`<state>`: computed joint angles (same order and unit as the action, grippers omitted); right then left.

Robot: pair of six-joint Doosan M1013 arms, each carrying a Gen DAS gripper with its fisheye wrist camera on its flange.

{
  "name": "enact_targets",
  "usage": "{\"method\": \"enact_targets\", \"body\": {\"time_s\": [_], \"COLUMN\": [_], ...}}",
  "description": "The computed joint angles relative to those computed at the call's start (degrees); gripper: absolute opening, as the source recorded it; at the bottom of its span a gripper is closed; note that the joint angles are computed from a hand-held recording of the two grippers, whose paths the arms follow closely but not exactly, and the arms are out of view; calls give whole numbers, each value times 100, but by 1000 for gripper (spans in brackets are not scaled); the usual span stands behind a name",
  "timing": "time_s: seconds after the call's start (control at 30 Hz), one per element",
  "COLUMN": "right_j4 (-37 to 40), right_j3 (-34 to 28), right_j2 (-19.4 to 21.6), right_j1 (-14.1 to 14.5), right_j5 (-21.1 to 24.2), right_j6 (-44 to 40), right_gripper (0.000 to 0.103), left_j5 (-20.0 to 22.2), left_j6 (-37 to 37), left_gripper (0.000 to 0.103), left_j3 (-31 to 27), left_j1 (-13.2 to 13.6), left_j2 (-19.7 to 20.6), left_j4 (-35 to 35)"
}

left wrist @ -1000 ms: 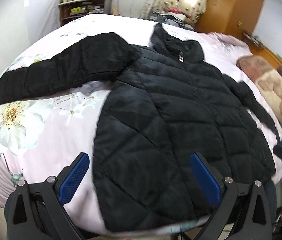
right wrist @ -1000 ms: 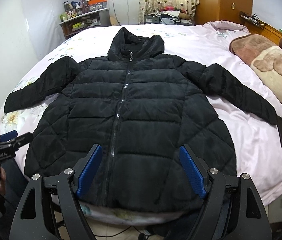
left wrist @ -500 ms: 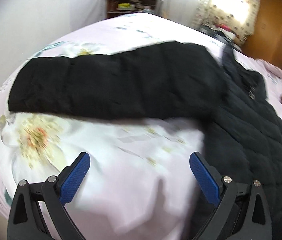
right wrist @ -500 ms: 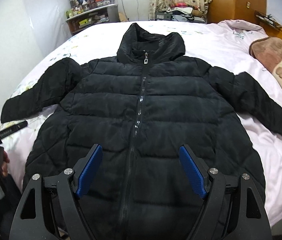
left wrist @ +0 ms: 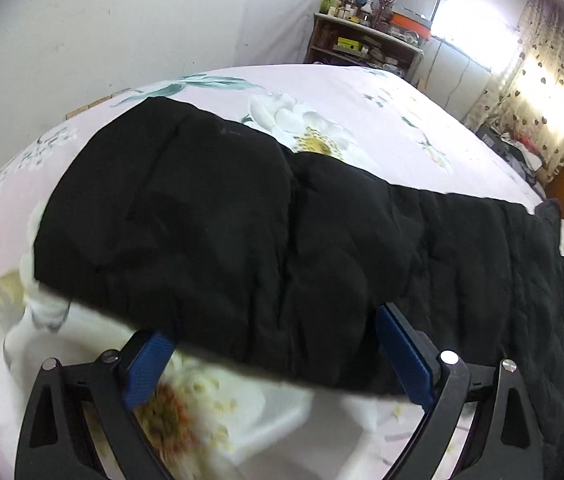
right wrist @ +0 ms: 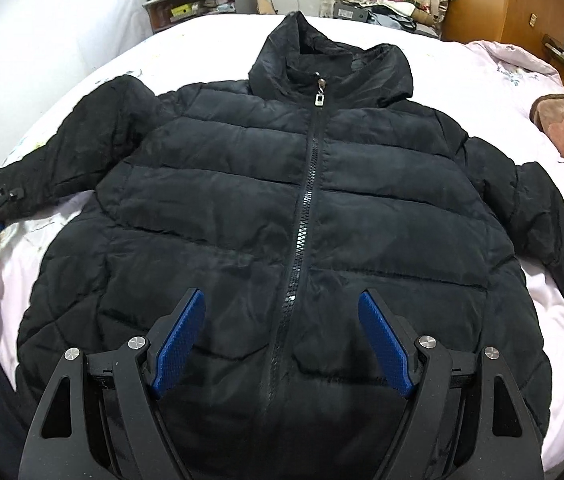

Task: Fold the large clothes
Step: 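Grasp the black jacket sleeve cuff with the left tool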

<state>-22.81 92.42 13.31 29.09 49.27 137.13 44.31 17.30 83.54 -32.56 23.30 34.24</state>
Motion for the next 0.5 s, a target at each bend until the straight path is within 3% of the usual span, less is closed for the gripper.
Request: {"method": "enact_targets", "body": {"time_s": [0.03,0.17,0.2,0.3,0.5], "right_j4": [-3,85,78,-25,-230], "right_j3": [-22,-6,16,97,218], "right_j2": [30,44,31,-39,-234], "right_j1": [-13,-46,-41,1,48], "right_j5": [59,147,143,174,281], "right_j6": [2,43,70,203,455], "right_gripper": [79,79,79,75,70], "left_j5": [74,-64,-43,-77,-320], "left_j6": [-27,287,365,612,1221], "left_gripper": [88,34,27,16,13], "left_j3": [-32,-59,-96,-169,-469], "left_j1": [-21,8,17,53,-73], "left_j2": [33,5,8,-54,-263], "left_j4": [111,-7,-83,-299,-540]}}
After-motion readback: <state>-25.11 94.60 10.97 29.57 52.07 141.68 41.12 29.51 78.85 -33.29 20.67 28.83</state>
